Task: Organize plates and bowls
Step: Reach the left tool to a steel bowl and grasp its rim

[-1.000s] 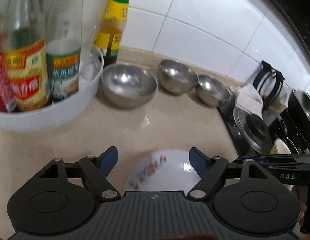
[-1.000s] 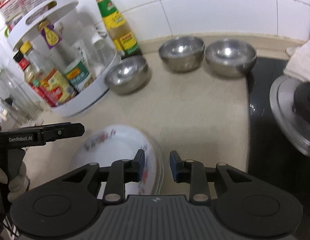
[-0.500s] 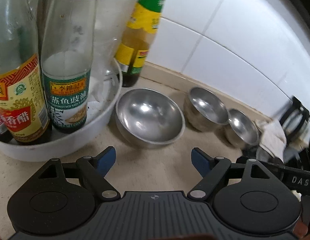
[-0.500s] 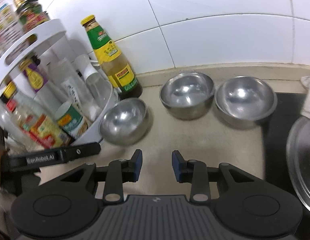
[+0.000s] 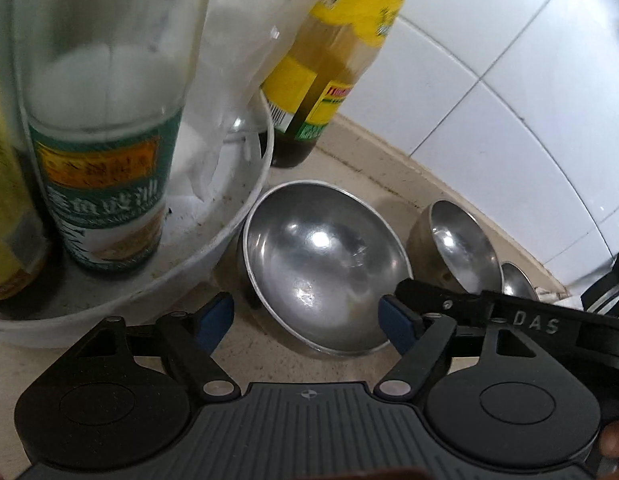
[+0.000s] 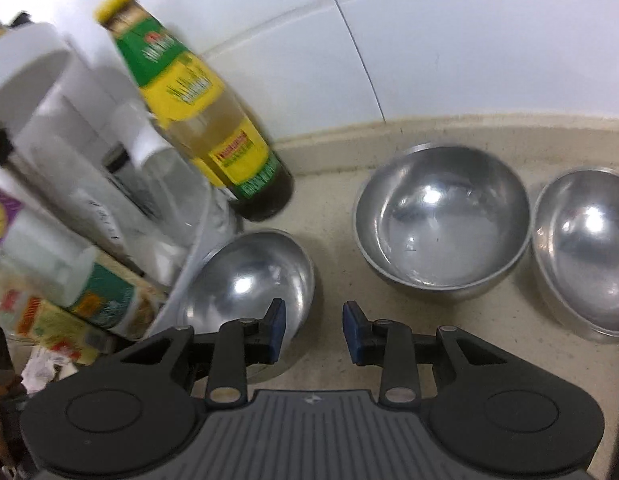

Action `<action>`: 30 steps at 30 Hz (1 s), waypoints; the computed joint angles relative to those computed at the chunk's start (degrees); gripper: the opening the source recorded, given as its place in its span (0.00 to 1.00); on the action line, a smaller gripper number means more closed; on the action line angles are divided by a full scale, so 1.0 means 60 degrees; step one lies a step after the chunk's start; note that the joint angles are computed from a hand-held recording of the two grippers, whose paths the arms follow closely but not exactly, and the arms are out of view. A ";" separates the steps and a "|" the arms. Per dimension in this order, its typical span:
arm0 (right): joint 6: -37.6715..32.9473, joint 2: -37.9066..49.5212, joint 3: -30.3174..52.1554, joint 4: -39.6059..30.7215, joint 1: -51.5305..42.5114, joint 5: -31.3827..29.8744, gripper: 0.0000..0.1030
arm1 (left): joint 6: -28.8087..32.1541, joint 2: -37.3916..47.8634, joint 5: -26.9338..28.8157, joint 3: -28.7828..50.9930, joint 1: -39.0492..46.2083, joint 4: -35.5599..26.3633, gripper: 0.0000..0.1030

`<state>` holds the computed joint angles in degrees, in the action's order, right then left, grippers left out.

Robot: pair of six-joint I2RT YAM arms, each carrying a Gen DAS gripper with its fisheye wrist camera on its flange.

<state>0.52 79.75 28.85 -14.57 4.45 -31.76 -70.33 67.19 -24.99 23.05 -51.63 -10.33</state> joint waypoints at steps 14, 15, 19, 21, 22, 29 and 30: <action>-0.2163 -0.0593 -0.0006 -0.2458 -0.1612 -0.0969 0.15 | 0.0618 0.0599 0.0117 0.0329 -0.1250 -0.0321 0.58; -0.2501 -0.0838 -0.0047 -0.2869 -0.1897 -0.0996 0.15 | 0.0577 0.0661 0.0084 0.0430 -0.1435 -0.0405 0.58; -0.4196 -0.1618 0.0067 -0.4670 -0.3312 -0.1160 0.14 | 0.0534 0.1058 -0.0195 0.0987 -0.2251 -0.0660 0.59; -0.5118 -0.1848 0.0219 -0.5513 -0.4093 -0.1192 0.14 | 0.0601 0.1248 -0.0185 0.1197 -0.2485 -0.0617 0.60; -0.5575 -0.1903 0.0309 -0.5915 -0.4502 -0.1164 0.14 | 0.0675 0.1418 -0.0150 0.1310 -0.2580 -0.0546 0.60; -0.8149 -0.2019 0.0489 -0.7651 -0.6692 -0.0897 0.10 | 0.1309 0.2878 0.0058 0.2336 -0.3280 -0.0125 0.63; -0.8051 -0.2254 0.0350 -0.7522 -0.6694 -0.0763 0.10 | 0.1375 0.2942 0.0116 0.2367 -0.3250 -0.0116 0.63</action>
